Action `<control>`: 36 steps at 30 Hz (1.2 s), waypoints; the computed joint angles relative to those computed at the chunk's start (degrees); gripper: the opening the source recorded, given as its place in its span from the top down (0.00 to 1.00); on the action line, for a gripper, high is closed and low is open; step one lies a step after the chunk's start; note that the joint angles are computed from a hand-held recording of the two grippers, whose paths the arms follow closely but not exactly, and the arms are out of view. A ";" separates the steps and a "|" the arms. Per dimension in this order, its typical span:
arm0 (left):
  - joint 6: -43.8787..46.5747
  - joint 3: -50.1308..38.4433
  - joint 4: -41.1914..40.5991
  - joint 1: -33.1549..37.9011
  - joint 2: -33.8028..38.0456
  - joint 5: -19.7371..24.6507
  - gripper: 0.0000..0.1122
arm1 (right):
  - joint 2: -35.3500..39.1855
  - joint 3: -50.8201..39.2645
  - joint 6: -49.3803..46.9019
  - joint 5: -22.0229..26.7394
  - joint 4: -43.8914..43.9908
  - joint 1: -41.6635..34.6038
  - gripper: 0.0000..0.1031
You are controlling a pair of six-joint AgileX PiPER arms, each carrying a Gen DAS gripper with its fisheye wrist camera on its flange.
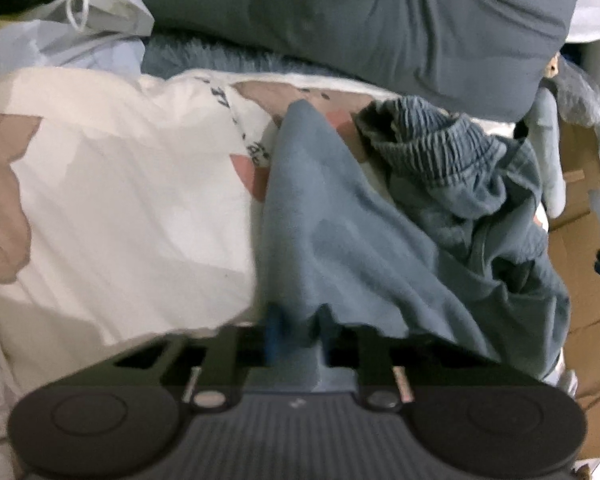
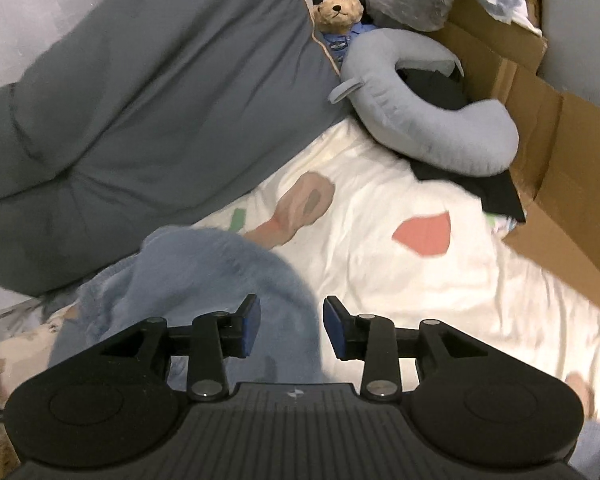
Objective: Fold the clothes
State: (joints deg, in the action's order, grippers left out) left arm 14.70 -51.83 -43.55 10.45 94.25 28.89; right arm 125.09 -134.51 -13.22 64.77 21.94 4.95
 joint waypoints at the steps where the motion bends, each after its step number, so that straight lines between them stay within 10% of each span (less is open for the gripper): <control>1: -0.31 -0.25 0.67 -0.26 -0.25 0.40 0.94 | -3.20 5.61 -1.39 -1.66 1.16 -0.21 0.60; 11: 2.19 0.01 -4.53 -2.84 -4.10 9.56 0.97 | -24.34 45.08 -12.49 -6.86 14.27 -1.95 0.59; 17: 4.15 0.65 -9.21 -7.81 -3.93 13.11 0.97 | -28.72 60.90 -18.82 -5.73 25.33 -1.74 0.42; 32: 11.37 2.14 -20.00 -14.92 -2.63 19.16 0.97 | -24.63 73.80 -21.74 -1.55 43.68 -1.67 0.33; 36: 12.57 2.20 -21.68 -16.87 -2.56 19.69 0.97 | -23.75 74.44 -22.62 0.77 44.24 -3.04 0.44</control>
